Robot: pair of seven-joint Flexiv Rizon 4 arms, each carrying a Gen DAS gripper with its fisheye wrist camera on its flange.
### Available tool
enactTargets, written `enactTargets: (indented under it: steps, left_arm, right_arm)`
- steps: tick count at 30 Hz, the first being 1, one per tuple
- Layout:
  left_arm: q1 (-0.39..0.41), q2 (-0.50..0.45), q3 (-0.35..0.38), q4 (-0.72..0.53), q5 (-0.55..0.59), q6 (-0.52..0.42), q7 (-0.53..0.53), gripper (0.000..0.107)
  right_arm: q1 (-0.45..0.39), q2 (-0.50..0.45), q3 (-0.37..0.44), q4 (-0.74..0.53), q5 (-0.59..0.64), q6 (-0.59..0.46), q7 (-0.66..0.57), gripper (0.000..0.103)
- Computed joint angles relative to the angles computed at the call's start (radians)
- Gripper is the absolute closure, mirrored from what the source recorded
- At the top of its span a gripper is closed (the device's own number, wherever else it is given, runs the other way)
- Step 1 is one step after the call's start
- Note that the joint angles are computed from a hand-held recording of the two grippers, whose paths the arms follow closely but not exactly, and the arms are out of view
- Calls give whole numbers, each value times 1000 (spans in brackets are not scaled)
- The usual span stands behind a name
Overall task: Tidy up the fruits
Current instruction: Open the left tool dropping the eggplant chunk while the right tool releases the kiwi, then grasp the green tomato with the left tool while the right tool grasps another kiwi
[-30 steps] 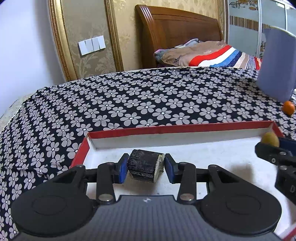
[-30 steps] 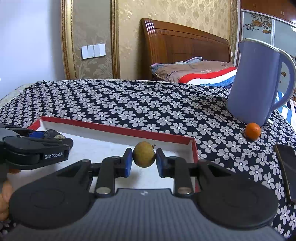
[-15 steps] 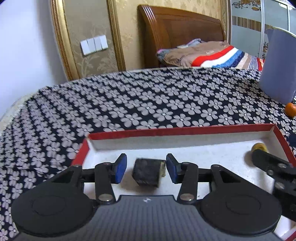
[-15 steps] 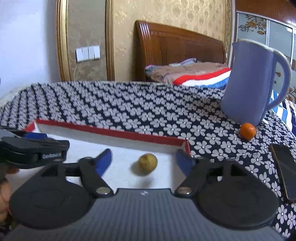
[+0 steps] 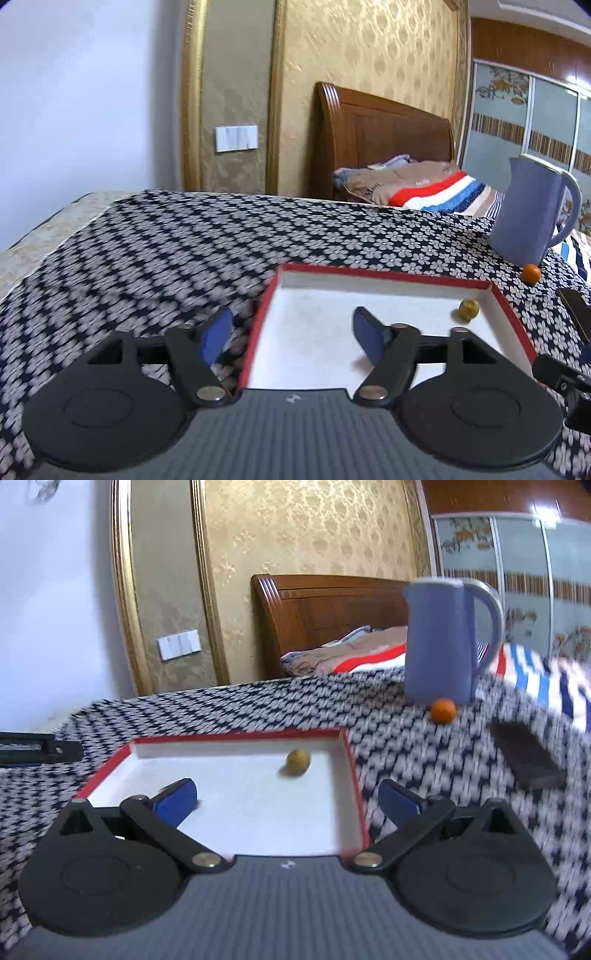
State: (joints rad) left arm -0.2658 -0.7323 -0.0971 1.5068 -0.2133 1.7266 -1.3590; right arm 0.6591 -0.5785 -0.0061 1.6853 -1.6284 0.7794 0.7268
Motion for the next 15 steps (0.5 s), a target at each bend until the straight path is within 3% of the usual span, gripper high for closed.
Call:
enactTargets:
  steps: [3,7,9,13,15]
  left_arm:
    - [46,32,-33,113,31,97,-6,31]
    - [-19,32,69,167,2,133,-11,31]
    - [-16,26,72,169,-7,126,-7,31]
    - [131,41,-90,213,91,136,29,31]
    - [129,41,-86,220,117,147,51,31]
  right_arm:
    - [28,-11,13,20,43,-52,-24,0]
    - [50,-15,4,45,-17,-64,-32,0]
    - [50,-16,6,50,-40,-74,3,0]
    - [39,-23,12,44,-50,-73,13,0]
    - [49,-30,11,40,-33,-98,-5,0]
